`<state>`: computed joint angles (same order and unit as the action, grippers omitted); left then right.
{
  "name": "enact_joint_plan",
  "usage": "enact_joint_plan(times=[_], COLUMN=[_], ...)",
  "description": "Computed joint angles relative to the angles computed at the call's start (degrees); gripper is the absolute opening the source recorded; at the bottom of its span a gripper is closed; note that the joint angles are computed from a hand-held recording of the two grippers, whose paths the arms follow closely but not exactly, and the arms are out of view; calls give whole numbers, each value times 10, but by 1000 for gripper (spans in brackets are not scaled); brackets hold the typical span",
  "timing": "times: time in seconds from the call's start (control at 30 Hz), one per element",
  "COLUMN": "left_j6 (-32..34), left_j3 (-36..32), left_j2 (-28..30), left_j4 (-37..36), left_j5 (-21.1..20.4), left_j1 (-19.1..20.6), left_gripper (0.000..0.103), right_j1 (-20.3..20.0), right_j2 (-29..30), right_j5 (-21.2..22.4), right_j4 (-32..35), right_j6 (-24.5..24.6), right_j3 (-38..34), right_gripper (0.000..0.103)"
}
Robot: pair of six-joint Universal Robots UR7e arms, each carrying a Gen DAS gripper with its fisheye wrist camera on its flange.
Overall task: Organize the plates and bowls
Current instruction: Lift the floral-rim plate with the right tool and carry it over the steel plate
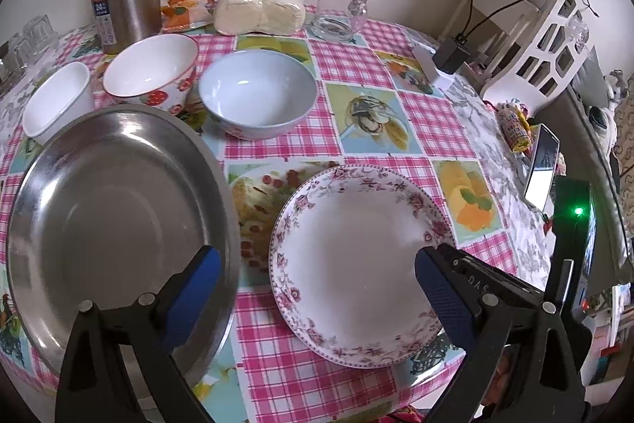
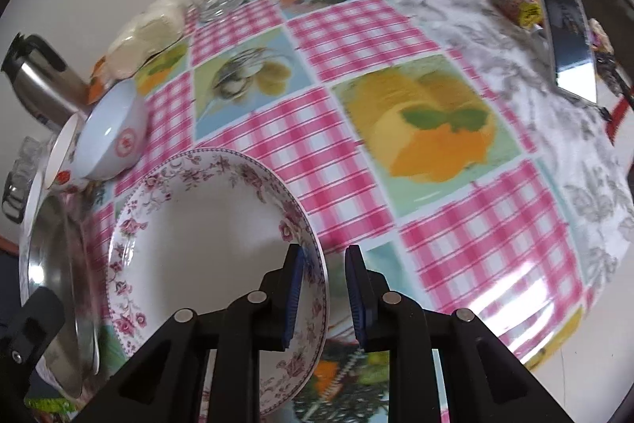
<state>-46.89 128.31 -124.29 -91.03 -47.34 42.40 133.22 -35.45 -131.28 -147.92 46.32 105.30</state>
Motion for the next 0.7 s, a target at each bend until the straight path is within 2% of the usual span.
enact_joint_plan(times=[0.07,0.13,0.23,0.4,0.53,0.63,0.7], left_j6=[-2,11,23,38,50,42,52], left_j3=[-1,-1,0,3,7,9,10], left_j2=[8,18,34,72,95,106,109], left_j4=[8,0,-14,-41,-64,-54,-74], left_j5=[0,-13,-23,-48,-65,-46,-66], left_j1=[-2,1,7,41,68,67,80], left_gripper=[91,87,87,87,75,70,64], right_j1=[-1,-1,-1,-5,-7,-9,-10], right_j2=[-6,-10,-13,-22,-19,-19,-17], right_j5=[-11,-23,-36,-33,-30,-21,-17], right_j4=[6,20,42,33,27,19,15], right_j6=[12,22,40,49,50,44,43], right_j3=[4,4,1,11,10,11,12], right_gripper=[24,24,24,24,24,24,24])
